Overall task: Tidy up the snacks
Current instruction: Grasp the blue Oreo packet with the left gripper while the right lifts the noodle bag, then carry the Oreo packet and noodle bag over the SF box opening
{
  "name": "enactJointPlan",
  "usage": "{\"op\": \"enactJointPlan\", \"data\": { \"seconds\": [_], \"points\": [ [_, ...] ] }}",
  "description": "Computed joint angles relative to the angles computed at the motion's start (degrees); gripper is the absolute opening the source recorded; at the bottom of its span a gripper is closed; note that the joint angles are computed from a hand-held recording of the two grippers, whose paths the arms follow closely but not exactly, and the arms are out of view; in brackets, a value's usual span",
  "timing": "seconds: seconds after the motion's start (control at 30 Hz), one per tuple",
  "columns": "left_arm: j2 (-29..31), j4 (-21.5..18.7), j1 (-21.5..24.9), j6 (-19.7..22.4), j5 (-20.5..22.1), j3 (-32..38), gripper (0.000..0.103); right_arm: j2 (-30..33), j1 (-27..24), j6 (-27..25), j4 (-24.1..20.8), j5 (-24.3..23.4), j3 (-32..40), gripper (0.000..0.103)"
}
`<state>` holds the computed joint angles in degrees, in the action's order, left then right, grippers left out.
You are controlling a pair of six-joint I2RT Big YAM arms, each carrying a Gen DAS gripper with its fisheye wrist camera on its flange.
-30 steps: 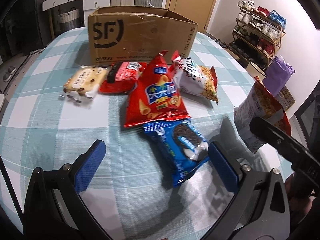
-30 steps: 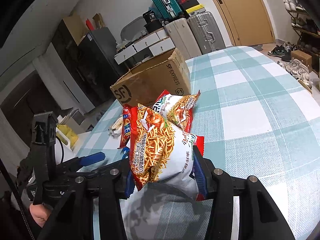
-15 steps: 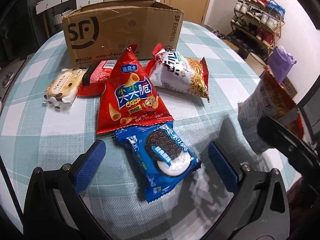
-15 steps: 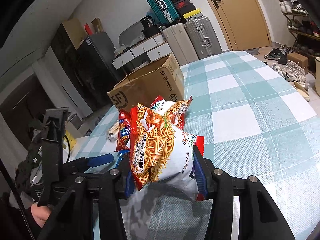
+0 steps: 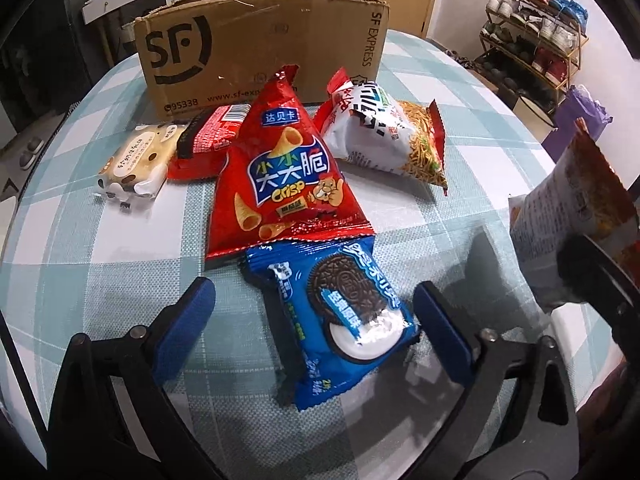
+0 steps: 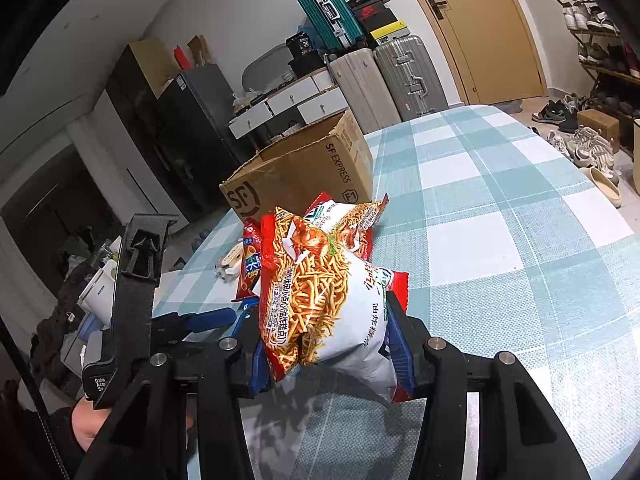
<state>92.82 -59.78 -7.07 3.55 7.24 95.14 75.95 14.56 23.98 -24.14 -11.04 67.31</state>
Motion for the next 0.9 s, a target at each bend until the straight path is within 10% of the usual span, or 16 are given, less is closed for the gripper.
{"op": "enactJointPlan", "data": {
  "seconds": [0.13, 0.9],
  "points": [
    [-1.67, 0.42, 1.40, 3.20, 2.42, -1.47, 0.044, 0.11, 0.19, -0.22, 0.15, 0.09, 0.04, 0.050],
    [-6.74, -0.85, 10.23, 8.07, 14.50, -3.25, 0.042, 1.17, 4.86, -3.41, 0.14, 3.69, 2.37, 0.050]
  ]
}}
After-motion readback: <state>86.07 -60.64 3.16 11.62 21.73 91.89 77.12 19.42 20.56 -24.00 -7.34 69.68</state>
